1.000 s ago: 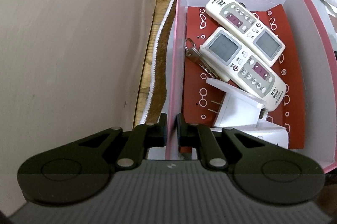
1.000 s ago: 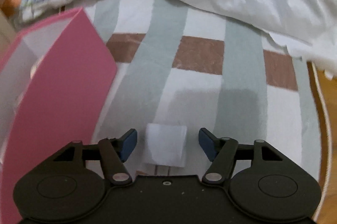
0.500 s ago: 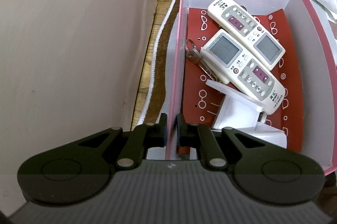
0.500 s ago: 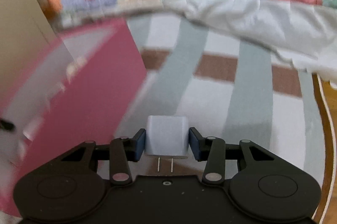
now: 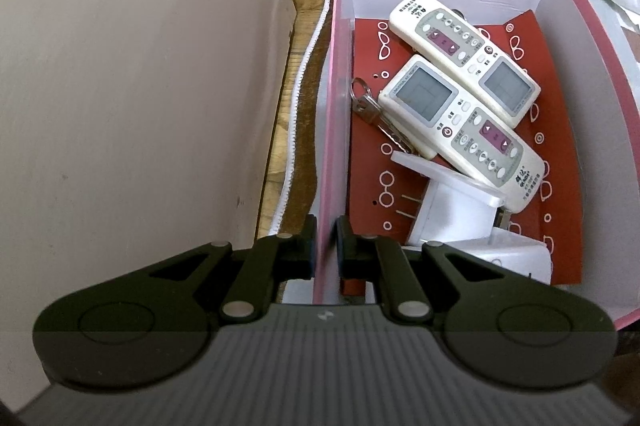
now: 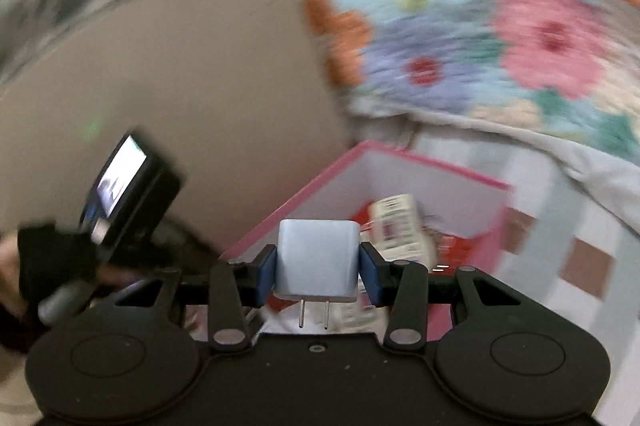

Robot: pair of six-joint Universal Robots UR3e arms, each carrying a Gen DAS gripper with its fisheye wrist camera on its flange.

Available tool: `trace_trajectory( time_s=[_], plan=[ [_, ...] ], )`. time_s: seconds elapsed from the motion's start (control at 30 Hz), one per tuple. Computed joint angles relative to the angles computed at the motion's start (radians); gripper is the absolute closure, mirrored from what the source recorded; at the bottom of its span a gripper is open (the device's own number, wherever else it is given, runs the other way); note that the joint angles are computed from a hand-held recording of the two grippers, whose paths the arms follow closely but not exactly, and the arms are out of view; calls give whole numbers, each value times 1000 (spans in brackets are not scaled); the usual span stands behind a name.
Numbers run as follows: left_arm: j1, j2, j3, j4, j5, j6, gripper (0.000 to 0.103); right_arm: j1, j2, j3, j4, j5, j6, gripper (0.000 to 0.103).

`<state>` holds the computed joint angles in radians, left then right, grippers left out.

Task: Organize rigid objects
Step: 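Carry the small white charger into the pink box and release it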

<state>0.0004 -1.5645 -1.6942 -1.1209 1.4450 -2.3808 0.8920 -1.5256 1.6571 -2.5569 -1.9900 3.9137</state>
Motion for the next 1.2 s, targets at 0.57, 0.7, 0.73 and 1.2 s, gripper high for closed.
trace_trajectory(
  time_s=[0.57,0.7,0.73,1.2],
  plan=[
    [17,-19,32,-47,-14,0,95,-116,223,-386,576,284,-211,54],
    [14,-19,28,-41,-13,-2,95,-112,283,-473,691,272,-239,50],
    [14,-20,29,-42,-12,-2,95,-101,296,-499,717,251,-240,48],
    [-3,-27,27,-27,3,-15,95,-182,-48,-76,303,300,-23,46]
  ],
)
